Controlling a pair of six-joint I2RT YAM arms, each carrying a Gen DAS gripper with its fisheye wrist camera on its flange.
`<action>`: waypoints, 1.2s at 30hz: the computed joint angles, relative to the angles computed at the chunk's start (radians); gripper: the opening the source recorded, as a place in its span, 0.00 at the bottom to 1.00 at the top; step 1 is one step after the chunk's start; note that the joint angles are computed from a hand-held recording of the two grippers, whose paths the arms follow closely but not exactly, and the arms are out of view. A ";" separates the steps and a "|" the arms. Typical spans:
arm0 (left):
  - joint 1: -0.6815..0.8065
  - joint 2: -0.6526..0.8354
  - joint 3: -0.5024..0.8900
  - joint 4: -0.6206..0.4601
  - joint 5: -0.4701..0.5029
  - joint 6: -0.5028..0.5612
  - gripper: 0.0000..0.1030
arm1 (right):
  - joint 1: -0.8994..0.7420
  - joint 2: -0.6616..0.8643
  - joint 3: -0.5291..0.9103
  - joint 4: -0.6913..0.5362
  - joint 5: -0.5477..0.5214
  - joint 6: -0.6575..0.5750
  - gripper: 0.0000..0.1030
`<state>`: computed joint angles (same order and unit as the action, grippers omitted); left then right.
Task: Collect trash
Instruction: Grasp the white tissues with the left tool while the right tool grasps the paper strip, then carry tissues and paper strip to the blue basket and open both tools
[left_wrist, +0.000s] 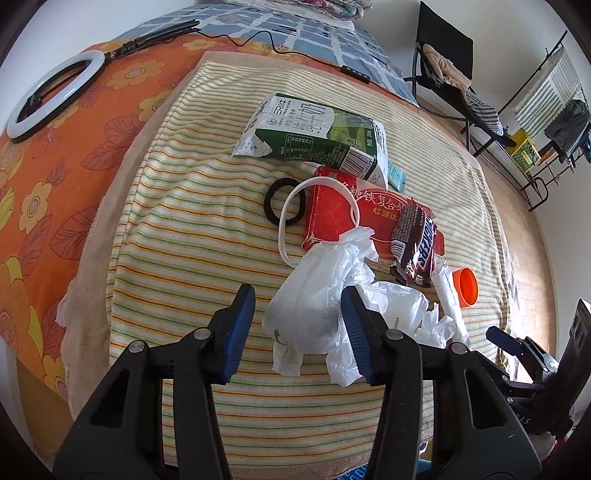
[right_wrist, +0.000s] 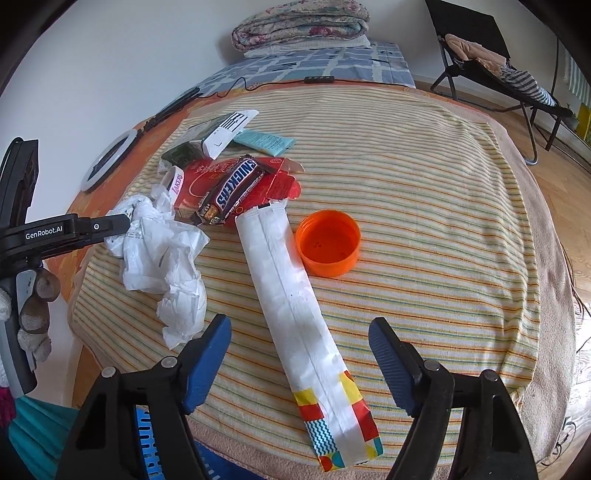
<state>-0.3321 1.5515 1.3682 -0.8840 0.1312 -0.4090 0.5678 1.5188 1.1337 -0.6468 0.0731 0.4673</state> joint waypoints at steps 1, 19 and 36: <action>0.002 0.004 0.001 0.001 0.004 0.000 0.44 | -0.005 0.006 0.003 0.001 -0.003 0.000 0.76; 0.013 -0.028 -0.019 0.017 -0.025 0.013 0.21 | -0.031 0.087 0.028 0.003 -0.041 -0.001 0.42; 0.040 -0.120 -0.029 0.012 -0.030 0.019 0.21 | -0.038 -0.022 -0.032 0.073 -0.112 0.050 0.21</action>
